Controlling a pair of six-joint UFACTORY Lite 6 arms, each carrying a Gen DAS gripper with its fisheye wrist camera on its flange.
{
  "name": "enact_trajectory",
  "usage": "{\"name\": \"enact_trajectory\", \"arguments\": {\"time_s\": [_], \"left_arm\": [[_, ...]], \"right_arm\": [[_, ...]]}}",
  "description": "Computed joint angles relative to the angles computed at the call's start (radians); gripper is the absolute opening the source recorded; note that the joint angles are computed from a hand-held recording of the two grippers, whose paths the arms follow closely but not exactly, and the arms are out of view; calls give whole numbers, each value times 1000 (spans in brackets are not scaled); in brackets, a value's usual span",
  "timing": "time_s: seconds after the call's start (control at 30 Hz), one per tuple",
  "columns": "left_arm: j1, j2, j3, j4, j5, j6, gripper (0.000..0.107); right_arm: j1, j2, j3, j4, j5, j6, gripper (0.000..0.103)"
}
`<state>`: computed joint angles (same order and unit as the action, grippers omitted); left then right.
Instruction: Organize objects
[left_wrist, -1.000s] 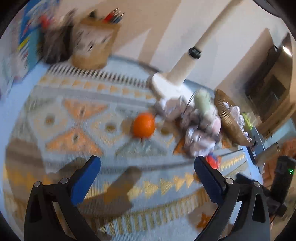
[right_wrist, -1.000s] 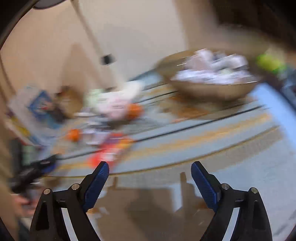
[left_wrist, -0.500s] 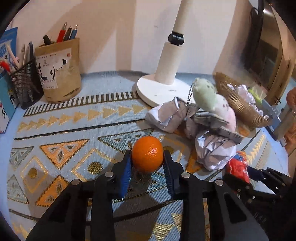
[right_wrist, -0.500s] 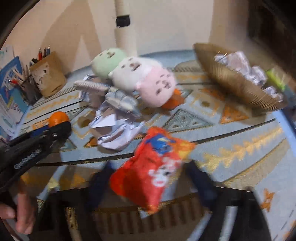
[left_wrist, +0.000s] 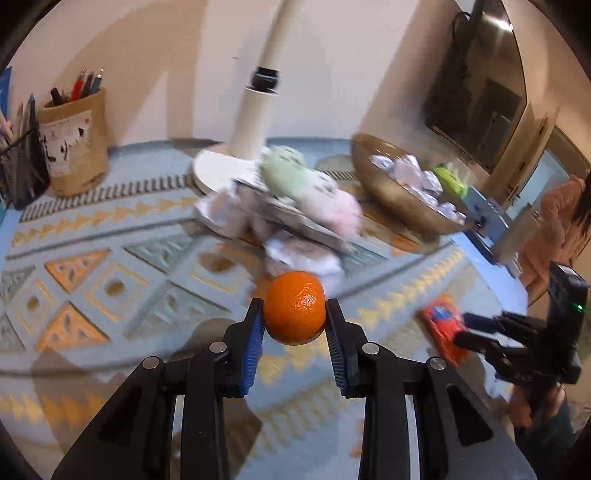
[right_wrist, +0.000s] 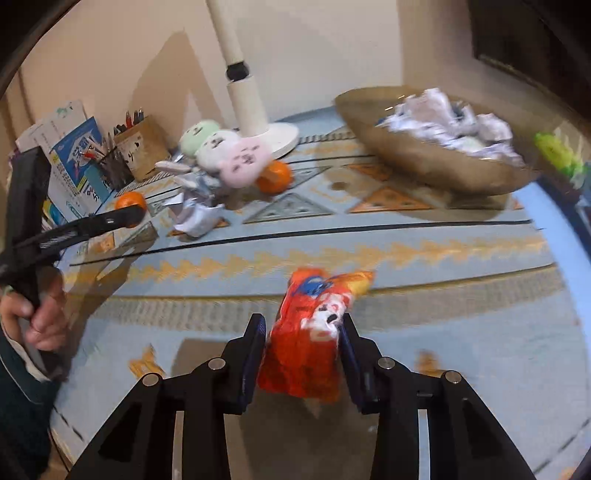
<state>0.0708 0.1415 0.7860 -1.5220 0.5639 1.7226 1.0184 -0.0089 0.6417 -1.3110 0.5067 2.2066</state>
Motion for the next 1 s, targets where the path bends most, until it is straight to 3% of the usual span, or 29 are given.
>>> {"name": "enact_trajectory", "arguments": {"time_s": [0.13,0.27,0.33,0.37,0.4,0.47,0.57,0.7,0.77,0.87,1.0], "left_arm": [[-73,-83,-138,-149,-2,97,29],[-179,-99,-228,-426,-45,342,29],[-217,-75,-232,-528,-82,432,29],[-221,-58,-218,-517,-96,414,29],[-215,-43,-208,-502,-91,395,29],[-200,-49,-218,-524,-75,411,29],[-214,-55,-227,-628,-105,489,29],[-223,-55,-224,-636,-111,492,29],[-230,-63,-230,-661,-117,515,29],[-239,-71,-235,-700,-127,553,29],[-238,-73,-238,-706,-129,558,29]], "right_arm": [[-19,-169,-119,80,2,-168,38],[-61,-350,-245,164,-1,-229,39],[-92,-386,-274,166,-48,-191,44],[-98,-389,-283,136,-82,-145,53],[-88,-366,-274,79,-99,-71,68],[-40,-302,-234,7,-64,47,81],[11,-114,-88,69,32,8,81],[12,116,89,147,100,-87,81],[11,158,110,131,94,-73,75],[21,168,122,141,134,-91,41],[29,161,112,127,142,-70,35]]}}
